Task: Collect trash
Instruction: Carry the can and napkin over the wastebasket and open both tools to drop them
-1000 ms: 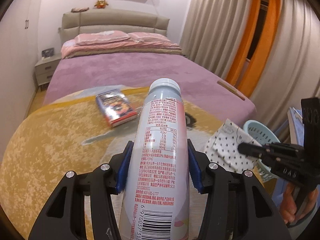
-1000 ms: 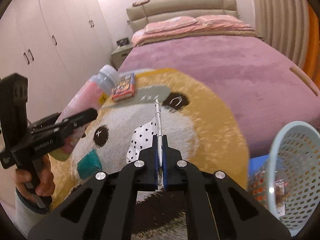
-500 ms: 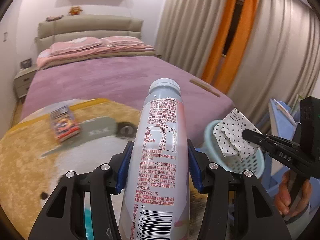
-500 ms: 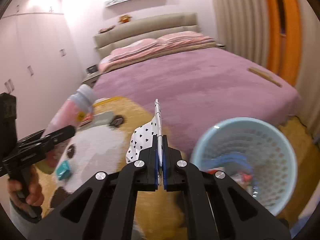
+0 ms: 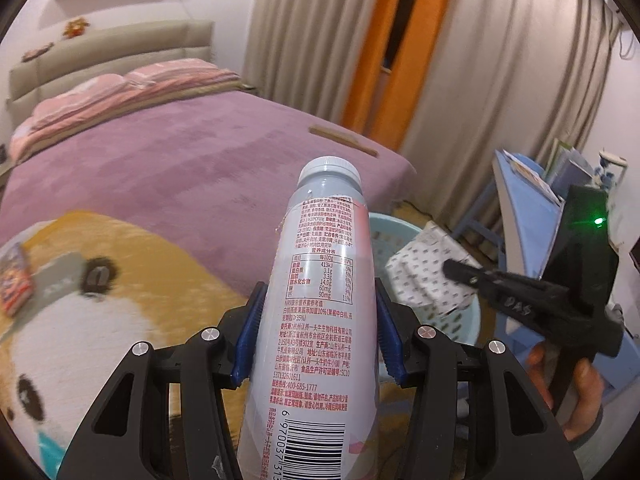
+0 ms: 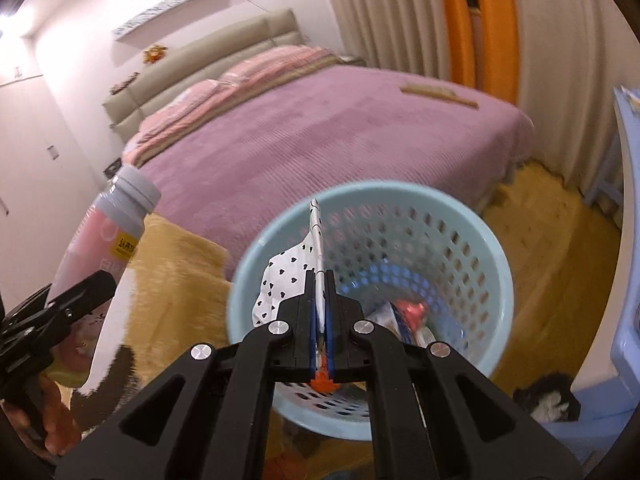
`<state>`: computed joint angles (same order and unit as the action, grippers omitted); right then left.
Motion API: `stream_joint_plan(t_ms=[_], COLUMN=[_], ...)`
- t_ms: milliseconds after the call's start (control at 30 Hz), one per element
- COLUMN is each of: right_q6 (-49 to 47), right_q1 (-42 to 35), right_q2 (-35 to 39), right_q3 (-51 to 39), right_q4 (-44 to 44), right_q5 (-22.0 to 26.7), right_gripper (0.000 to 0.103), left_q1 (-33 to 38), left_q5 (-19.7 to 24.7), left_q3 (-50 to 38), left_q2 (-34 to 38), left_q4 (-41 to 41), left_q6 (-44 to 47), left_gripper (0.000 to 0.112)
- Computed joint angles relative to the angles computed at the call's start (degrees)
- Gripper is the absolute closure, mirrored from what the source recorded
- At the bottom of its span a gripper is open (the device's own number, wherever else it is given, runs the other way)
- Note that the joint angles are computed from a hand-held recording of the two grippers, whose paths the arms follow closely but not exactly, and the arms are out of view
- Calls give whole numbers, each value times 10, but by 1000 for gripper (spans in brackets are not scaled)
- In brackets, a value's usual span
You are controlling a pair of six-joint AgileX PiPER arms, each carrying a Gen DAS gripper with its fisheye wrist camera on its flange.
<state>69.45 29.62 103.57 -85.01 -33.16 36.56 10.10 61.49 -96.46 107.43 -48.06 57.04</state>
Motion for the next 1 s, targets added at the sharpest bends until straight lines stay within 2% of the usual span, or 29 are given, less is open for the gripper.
stream_joint_plan(t_ms=[200, 500, 533, 600, 633, 700, 767, 833, 1000], right_q6=[-26, -70, -78, -79, -75, -67, -40, -13, -4], right_q1=[-39, -70, -73, -75, -75, -76, -75, -70, -55], right_q2=[21, 53, 52, 49, 47, 37, 23, 11, 0], right_q3=[32, 31, 35, 43, 47, 65, 84, 94, 88], right_q4=[61, 122, 132, 131, 125, 120, 98, 74, 56], right_q5=[-33, -45, -48, -48, -46, -55, -61, -59, -51], right_gripper=[101, 100, 99, 96, 92, 79, 61, 52, 51], left_q1=[-53, -113, -119, -123, -124, -124, -120, -115, -83], left_q5=[8, -8, -11, -24, -34, -40, -37, -38, -33], left_q3=[-42, -64, -68, -66, -62, -55, -50, -43, -11], left_q2=[40, 70, 74, 75, 73, 73, 72, 67, 45], left_q4=[29, 60, 62, 55, 52, 51, 49, 49, 30], left_q6=[-49, -86, -93, -94, -95, -97, -95, -89, -61], left_gripper=[63, 63, 61, 43, 37, 36, 36, 36, 36])
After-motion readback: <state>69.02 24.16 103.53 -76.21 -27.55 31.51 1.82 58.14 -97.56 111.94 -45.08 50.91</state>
